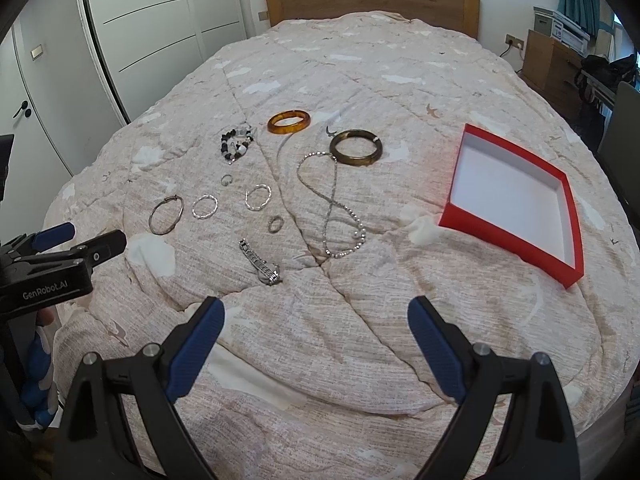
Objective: Organize jewelry
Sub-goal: 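Move both tools toward the jewelry spread on the quilt, then grasp the silver watch with the right tool while the left tool grasps the large silver bangle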
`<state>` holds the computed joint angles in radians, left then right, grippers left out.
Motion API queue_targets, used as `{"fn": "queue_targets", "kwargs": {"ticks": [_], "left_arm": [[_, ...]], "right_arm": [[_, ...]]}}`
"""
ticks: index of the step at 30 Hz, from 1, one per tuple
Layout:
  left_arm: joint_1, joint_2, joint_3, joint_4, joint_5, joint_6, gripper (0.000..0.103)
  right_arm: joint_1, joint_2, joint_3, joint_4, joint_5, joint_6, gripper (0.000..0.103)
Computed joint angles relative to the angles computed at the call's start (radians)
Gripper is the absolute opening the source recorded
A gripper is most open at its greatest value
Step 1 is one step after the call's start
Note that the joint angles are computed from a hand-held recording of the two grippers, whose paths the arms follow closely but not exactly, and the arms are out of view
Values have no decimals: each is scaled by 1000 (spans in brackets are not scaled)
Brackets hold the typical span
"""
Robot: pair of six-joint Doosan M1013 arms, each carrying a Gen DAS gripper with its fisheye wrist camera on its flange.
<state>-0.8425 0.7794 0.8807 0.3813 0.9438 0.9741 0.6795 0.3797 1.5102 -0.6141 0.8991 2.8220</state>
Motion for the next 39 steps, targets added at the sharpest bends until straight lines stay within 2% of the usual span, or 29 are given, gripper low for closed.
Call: {"fn": "queue_targets", "kwargs": {"ticks": [7, 10, 12, 15, 23, 29, 31, 33, 34, 39], "left_arm": [[8, 15, -20, -27, 11, 25, 101], [19, 28, -39, -37, 28, 40, 99], [32, 40, -58, -59, 39, 55, 93], [52, 57, -81, -103, 38, 62, 86], [98, 131, -180, -247, 81, 87, 65], [108, 244, -364, -288, 193, 149, 48], [109, 288, -439, -300, 243, 175, 38], [108, 337, -523, -314, 306, 204, 31], [107, 359, -560, -314, 336, 213, 27], [105, 388, -600, -311, 379, 222, 26]], "right_arm": [[-10, 4, 3, 25, -34, -39, 92], [-23, 2, 10, 64, -98, -98, 85], [-38, 7, 7, 122, -144, -176, 67], [-67, 27, -5, 251, -203, -318, 45], [-130, 106, -65, 507, -253, -629, 43], [-168, 145, -82, 661, -262, -777, 43], [-177, 156, -85, 698, -262, -809, 43], [-184, 163, -83, 740, -267, -843, 35], [-187, 165, -81, 757, -266, -855, 35], [-195, 171, -75, 810, -268, -900, 33]]}}
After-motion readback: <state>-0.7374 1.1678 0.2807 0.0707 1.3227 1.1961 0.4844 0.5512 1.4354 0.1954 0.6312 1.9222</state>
